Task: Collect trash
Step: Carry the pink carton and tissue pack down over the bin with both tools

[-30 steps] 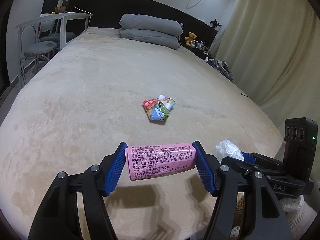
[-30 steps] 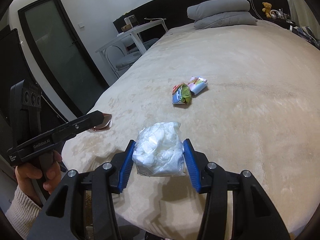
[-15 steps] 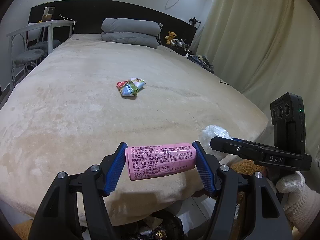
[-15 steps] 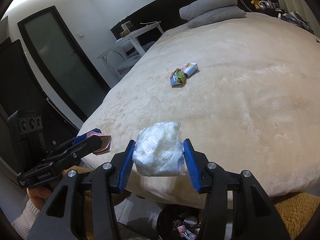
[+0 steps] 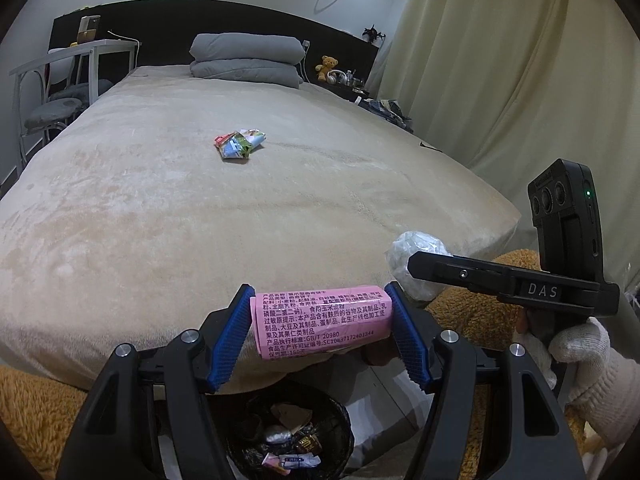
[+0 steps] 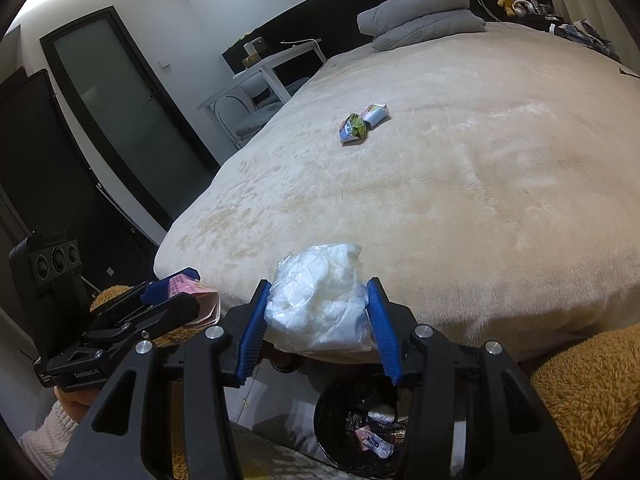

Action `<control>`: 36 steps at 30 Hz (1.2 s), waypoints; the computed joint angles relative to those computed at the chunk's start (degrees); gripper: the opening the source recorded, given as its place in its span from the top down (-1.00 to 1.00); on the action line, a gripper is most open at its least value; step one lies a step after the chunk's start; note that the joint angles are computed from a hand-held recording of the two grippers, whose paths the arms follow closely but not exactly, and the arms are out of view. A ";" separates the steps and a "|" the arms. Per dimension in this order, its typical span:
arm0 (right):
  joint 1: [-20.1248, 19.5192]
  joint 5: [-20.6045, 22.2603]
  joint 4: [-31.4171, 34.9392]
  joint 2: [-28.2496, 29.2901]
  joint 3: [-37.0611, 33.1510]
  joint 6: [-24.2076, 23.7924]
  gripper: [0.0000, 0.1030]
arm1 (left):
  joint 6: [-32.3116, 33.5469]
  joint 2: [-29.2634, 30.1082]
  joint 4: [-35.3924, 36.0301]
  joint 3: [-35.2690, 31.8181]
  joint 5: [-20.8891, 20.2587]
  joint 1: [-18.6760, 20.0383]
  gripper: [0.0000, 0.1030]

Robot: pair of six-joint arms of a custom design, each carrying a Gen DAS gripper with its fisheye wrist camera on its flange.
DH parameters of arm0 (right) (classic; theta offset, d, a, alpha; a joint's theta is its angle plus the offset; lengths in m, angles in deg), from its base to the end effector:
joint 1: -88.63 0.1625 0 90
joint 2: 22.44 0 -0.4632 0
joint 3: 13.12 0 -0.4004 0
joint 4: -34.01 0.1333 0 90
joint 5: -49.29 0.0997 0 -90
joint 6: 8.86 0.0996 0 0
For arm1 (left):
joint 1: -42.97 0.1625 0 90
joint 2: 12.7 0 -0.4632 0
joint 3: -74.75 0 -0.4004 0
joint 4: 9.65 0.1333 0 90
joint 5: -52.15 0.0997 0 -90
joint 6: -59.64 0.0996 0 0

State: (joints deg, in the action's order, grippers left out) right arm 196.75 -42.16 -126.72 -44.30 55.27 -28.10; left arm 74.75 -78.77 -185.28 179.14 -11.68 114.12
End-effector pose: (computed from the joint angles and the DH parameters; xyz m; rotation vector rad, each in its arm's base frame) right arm 0.3846 -0.7549 -0.0056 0.9670 -2.8860 0.6521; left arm -0.0375 -0.6585 0.3503 0.4869 2.4667 -1.1141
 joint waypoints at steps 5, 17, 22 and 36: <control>0.38 -1.05 -0.67 -0.72 2.48 -1.18 0.04 | -0.66 -0.57 0.09 1.89 0.97 -0.54 -0.26; 0.28 -3.53 2.05 -0.81 4.15 -0.59 0.04 | -4.09 -0.32 5.93 2.19 2.46 -0.29 -0.26; -0.18 -3.75 5.05 -0.45 3.10 1.49 0.04 | -8.02 0.16 11.69 0.92 2.17 0.70 -0.26; -0.65 -9.81 19.03 3.28 -3.76 6.93 0.04 | -15.57 3.57 29.79 -4.69 3.77 2.75 -0.26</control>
